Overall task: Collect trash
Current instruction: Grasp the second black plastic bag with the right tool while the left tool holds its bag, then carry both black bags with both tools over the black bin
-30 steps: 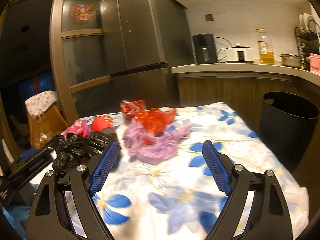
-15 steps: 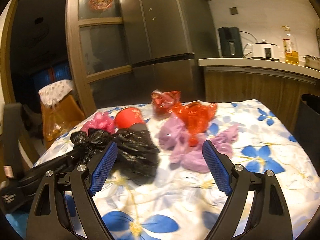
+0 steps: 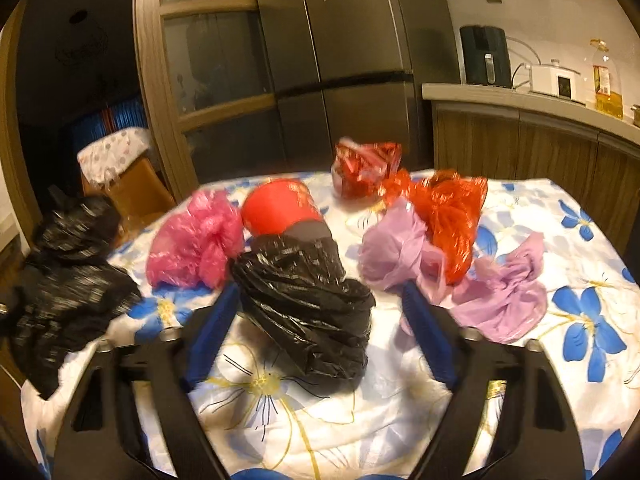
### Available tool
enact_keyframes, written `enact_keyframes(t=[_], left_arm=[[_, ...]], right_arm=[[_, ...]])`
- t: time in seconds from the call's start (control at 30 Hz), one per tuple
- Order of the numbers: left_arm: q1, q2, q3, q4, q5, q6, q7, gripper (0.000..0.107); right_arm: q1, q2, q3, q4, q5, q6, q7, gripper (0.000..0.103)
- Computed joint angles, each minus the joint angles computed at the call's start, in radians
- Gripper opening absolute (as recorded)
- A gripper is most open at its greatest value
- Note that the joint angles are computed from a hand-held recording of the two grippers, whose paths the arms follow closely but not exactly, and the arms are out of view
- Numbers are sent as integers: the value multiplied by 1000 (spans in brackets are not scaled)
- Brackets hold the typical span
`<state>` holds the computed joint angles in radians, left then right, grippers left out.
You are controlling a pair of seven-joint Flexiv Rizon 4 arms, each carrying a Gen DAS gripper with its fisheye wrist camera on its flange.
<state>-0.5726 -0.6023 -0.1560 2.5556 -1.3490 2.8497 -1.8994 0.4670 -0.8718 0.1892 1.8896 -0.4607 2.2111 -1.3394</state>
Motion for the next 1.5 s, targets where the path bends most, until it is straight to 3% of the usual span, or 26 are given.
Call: enact_keyframes(t=[0.03, 0.2, 0.3, 0.57, 0.9, 1.5], left_arm=[[1, -2, 0, -1, 2, -3, 2, 2], [1, -3, -2, -6, 4, -16, 6, 2], [-8, -2, -6, -14, -12, -9, 19, 2], [-28, 2, -23, -43, -54, 1, 60, 2], [-53, -23, -49, -138, -63, 29, 164, 2], [-28, -140, -84, -460, 79, -5, 484, 2]], right_arm=[[-7, -3, 5, -2, -12, -6, 4, 62], [-45, -4, 29, 6, -78, -2, 16, 16], [-70, -1, 39, 24, -114, 19, 19, 8], [-163, 41, 47, 124, -206, 142, 56, 6], [-215, 113, -4, 241, -198, 304, 51, 6], [-325, 125, -75, 242, -146, 384, 91, 6]])
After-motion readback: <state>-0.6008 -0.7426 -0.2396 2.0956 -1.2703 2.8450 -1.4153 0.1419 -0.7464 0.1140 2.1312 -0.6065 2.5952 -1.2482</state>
